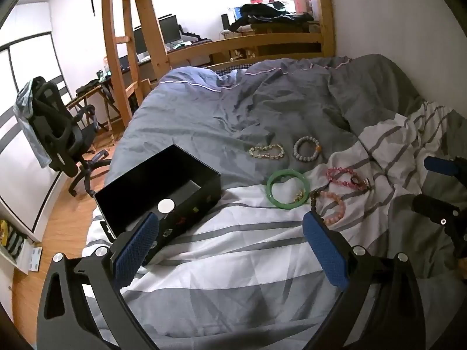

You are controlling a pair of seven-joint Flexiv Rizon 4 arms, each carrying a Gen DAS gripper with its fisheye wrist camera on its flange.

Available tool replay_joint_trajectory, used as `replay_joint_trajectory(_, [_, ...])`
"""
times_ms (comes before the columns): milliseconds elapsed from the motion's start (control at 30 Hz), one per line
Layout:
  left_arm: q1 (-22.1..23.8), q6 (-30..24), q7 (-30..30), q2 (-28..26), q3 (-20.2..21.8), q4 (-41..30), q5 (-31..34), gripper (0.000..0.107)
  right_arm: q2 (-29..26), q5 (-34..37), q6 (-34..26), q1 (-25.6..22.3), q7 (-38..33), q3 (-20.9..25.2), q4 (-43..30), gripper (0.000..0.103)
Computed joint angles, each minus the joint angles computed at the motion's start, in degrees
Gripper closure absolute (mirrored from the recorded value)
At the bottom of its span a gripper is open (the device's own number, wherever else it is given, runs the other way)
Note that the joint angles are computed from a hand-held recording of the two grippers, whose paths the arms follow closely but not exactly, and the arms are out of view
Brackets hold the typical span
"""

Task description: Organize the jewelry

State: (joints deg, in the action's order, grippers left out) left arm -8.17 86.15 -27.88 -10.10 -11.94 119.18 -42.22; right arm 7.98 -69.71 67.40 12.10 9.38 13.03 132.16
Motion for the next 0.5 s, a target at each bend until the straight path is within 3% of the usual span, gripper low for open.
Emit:
replay_joint_trajectory(100, [-0.49, -0.71, -3.4, -0.37, 1.25, -0.68, 2.18, 0.009, 0.01, -0.11, -0.1, 0.0, 0.01, 0.02, -0.01, 0.004])
replay_joint_trajectory(233, [-0.21, 0.21, -3.51, -0.48, 0.16, -0.75, 1.15, 0.009, 0.01, -0.09, -0.08, 0.02, 0.02, 0.02, -0.01, 0.004])
replay_joint_trajectory(267, [0.24, 1.13, -2.31, -0.58, -0.94, -0.58, -0.18, 0.009, -0.01, -0.01, -0.04, 0.03, 0.0, 0.01, 0.0, 0.004])
replay_joint_trajectory(300, [1.64, 4.55, 2.64, -0.29, -3.9, 0.75, -5.23, 0.009, -0.01, -0.01, -0.04, 0.03, 0.0, 0.01, 0.0, 0.004])
replay_joint_trajectory(400, [2.75, 5.12, 5.21, -0.42, -5.49, 0.56, -8.44, 0.009, 0.02, 0.08, -0.08, 0.02, -0.04, 0.03, 0.04, 0.004])
replay_joint_trajectory(500, [0.98, 3.99, 1.91, -1.1, -2.51, -0.32, -5.38, 0.009, 0.03, 0.03, -0.02, 0.0, 0.03, 0.02, 0.05, 0.004])
